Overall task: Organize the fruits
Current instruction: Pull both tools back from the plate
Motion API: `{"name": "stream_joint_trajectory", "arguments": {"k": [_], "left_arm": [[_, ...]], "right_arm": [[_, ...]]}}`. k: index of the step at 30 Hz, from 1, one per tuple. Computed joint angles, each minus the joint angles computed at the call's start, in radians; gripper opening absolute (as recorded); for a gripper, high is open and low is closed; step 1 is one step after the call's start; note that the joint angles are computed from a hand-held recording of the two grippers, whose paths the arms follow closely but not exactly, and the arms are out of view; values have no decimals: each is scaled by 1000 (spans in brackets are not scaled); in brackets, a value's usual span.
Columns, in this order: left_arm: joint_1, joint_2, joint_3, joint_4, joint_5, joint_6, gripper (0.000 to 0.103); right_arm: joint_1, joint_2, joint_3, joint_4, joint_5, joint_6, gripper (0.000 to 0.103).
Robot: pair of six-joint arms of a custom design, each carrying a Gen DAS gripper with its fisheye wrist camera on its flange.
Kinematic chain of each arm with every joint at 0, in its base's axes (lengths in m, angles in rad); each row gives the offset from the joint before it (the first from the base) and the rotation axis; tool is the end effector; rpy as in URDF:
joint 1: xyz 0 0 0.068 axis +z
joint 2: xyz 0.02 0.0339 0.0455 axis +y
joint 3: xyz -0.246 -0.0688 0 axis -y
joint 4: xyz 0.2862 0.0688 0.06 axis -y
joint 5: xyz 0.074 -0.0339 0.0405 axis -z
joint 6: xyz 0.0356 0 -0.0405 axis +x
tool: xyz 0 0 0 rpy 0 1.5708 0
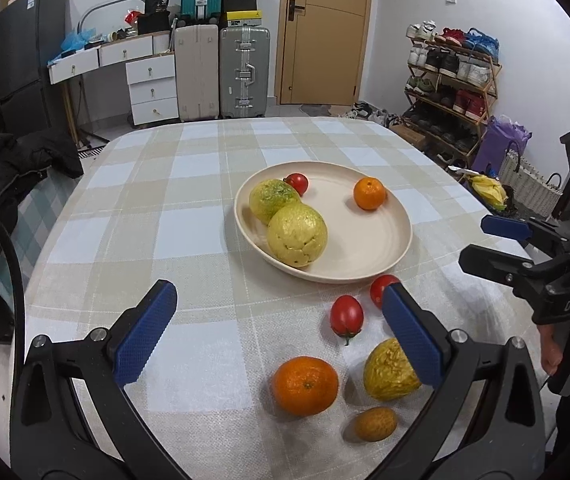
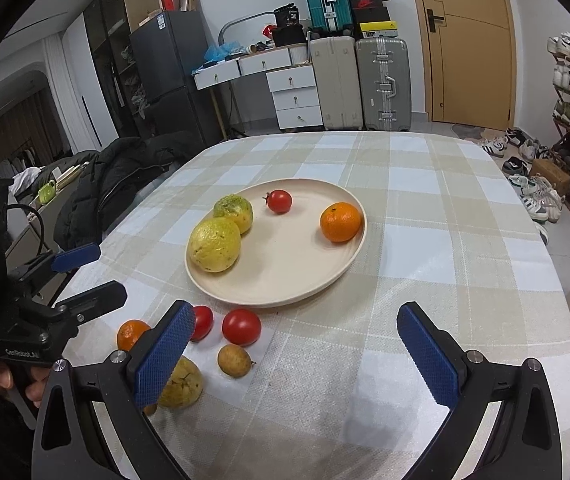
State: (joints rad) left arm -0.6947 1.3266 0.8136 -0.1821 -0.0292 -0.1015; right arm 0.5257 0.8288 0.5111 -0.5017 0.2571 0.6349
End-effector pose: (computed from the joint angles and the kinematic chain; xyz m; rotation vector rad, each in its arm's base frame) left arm 0.2492 -0.2063 0.1938 0.6558 2.1996 -0.3857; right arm 0.1935 0.1018 0.1832 0.2497 2.3572 0.2560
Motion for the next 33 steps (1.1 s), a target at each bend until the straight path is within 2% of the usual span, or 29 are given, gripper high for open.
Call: {"name": "stream_joint_trajectory", "arguments": {"k": [17, 33], "left_arm": [[32, 102, 52, -11, 26, 13, 102], [25, 174, 98, -54, 23, 48, 102]], "right_arm": [[61, 273, 66, 33, -9, 14, 103], [42, 320, 62, 54, -39, -4, 103]]}}
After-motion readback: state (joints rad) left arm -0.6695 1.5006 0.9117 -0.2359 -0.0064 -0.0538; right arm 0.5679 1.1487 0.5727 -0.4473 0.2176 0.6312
